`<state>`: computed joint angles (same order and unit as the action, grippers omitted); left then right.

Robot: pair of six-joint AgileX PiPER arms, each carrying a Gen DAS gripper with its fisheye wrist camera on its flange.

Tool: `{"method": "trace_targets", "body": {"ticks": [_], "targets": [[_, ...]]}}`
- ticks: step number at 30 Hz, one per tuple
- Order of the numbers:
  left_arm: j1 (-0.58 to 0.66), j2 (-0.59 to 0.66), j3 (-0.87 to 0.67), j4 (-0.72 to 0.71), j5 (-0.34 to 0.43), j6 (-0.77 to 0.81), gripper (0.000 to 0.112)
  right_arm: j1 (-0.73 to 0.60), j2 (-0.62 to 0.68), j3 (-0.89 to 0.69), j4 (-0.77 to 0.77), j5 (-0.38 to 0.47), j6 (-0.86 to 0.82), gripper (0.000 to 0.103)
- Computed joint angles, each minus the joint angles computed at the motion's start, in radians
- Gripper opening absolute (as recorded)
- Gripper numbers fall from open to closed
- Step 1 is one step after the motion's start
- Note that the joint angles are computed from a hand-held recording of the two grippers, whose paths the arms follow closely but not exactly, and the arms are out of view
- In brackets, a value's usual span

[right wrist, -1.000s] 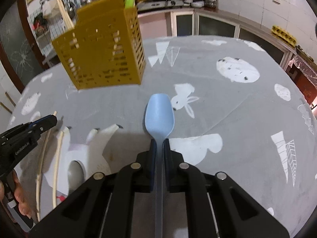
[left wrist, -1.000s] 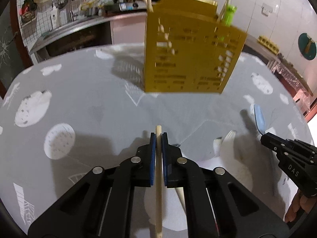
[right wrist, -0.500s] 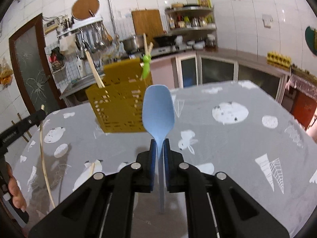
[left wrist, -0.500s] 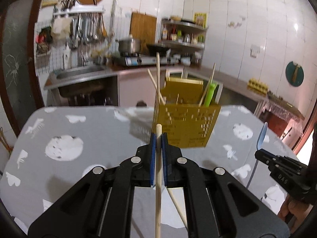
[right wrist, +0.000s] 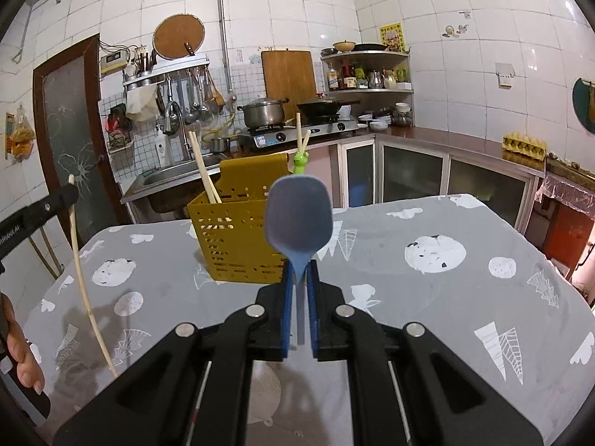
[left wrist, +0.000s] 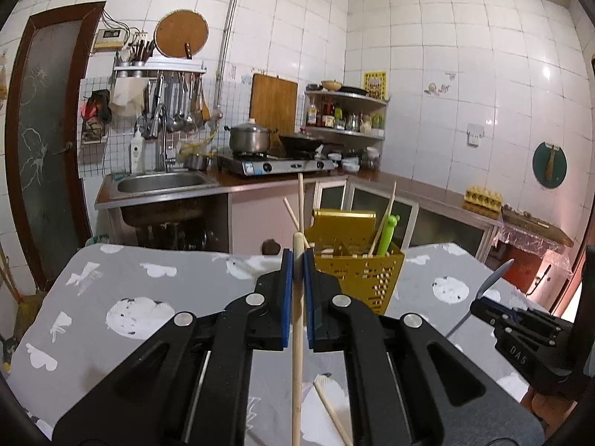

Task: Organize utensils
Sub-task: 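Lower the blue spoon and chopstick into the yellow holder and open both tools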

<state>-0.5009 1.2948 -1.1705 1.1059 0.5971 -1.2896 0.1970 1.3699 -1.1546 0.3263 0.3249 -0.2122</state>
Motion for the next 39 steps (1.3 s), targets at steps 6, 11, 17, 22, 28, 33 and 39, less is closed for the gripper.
{"method": "trace_targets", "body": {"ticks": [6,11,17,22,28,33,39], "targets": [[-0.004,0.015,-0.033,0.048,-0.001,-0.032,0.004,0.010,0.011,-0.043,-0.044,0.028,0.040,0.008],[-0.023,0.025,-0.057,0.094,0.004,-0.063,0.005,0.010,0.017,-0.068,-0.046,0.042,0.046,0.008],[0.009,0.060,-0.139,0.048,-0.031,-0.011,0.005,0.008,0.041,-0.133,-0.030,0.057,0.040,0.008],[0.050,0.132,-0.289,-0.018,-0.059,0.082,0.005,0.009,0.101,-0.260,-0.039,0.092,0.058,0.008],[0.089,0.306,-0.614,-0.103,-0.063,0.236,0.005,0.012,0.218,-0.501,-0.065,0.165,0.093,0.008],[0.143,0.517,-0.957,-0.278,-0.042,0.429,0.005,0.016,0.380,-0.794,-0.089,0.265,0.127,0.008],[0.192,0.730,-1.229,-0.415,-0.023,0.578,0.005,0.035,0.614,-1.147,-0.138,0.389,0.176,0.008]]}}
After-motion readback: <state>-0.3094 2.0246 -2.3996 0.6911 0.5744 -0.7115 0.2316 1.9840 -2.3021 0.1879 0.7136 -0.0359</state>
